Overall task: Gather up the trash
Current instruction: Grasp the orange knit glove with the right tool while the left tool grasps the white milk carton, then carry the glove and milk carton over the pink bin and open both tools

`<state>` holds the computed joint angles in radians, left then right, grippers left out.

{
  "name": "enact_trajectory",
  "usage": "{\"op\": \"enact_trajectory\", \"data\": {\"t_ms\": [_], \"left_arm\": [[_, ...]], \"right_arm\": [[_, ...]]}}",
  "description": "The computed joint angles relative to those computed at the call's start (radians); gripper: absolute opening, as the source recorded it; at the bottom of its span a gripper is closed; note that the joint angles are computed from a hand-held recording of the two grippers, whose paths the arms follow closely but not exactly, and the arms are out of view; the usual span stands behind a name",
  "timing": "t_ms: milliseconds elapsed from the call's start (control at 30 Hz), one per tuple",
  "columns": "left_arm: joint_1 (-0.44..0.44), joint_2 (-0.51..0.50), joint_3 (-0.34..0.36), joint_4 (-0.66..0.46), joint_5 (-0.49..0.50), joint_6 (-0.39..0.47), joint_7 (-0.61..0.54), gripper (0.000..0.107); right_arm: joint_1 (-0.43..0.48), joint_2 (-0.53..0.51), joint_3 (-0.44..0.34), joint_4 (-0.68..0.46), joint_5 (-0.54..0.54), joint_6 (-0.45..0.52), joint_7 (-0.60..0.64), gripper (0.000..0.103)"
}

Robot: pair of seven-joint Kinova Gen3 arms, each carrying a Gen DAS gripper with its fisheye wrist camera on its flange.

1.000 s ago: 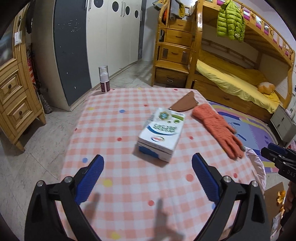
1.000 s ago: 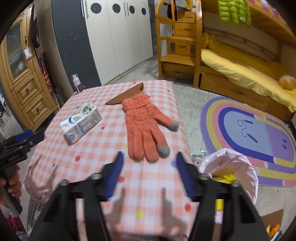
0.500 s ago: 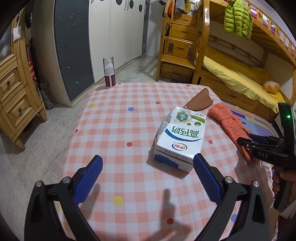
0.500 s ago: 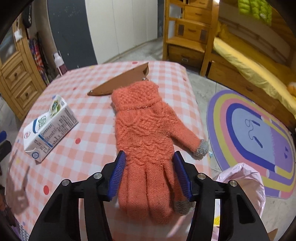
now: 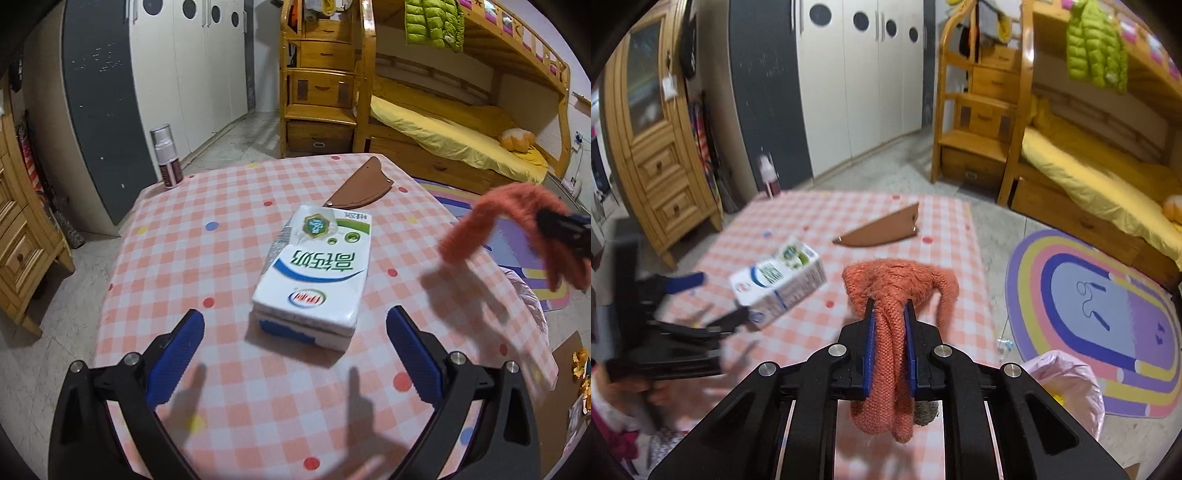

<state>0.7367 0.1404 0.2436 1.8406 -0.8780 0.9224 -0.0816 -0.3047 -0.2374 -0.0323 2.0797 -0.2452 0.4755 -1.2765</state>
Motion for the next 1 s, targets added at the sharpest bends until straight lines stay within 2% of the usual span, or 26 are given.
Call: {"op": "enact_trajectory", "data": {"t_ms": [100, 167, 233, 267, 367, 467, 633, 867, 1000], "left_arm": [[-0.022, 0.032, -0.010, -0.031, 0.034, -0.015, -0.072, 0.096], [-0.033, 0.045, -0.021, -0.042, 0.057, -0.040, -0.111, 0.092], [-0.038, 0.062, -0.032, -0.059, 0.086, -0.044, -0.154, 0.082], [-0.034, 0.069, -0.037, -0.067, 0.095, -0.036, -0.162, 0.070], [-0.013, 0.028, -0.041, -0.032, 0.074, -0.065, -0.099, 0.069], [0.040, -0.001, -0.020, -0.024, 0.019, -0.008, -0.012, 0.068], [0.079, -0.048, 0.049, -0.031, -0.006, 0.079, 0.084, 0.068], [0.118, -0.050, 0.109, -0.072, -0.018, 0.176, 0.138, 0.068], [0.135, -0.033, 0.114, -0.098, -0.011, 0.162, 0.132, 0.068]], "right_arm": [[-0.019, -0.062, 0.055, 0.009, -0.051, 0.035, 0.038, 0.014], [-0.002, -0.082, 0.043, 0.012, -0.040, 0.043, 0.023, 0.014], [0.021, -0.106, 0.028, 0.025, -0.016, 0.046, 0.000, 0.014], [0.030, -0.114, 0.020, 0.031, -0.005, 0.044, -0.014, 0.014], [0.021, -0.138, 0.053, 0.055, -0.007, 0.047, -0.013, 0.014], [0.008, -0.154, 0.083, 0.072, -0.017, 0.058, -0.002, 0.014], [-0.028, -0.180, 0.132, 0.097, -0.062, 0.072, 0.036, 0.014], [-0.051, -0.231, 0.182, 0.121, -0.105, 0.100, 0.078, 0.014], [-0.038, -0.270, 0.212, 0.136, -0.113, 0.115, 0.091, 0.014]]}}
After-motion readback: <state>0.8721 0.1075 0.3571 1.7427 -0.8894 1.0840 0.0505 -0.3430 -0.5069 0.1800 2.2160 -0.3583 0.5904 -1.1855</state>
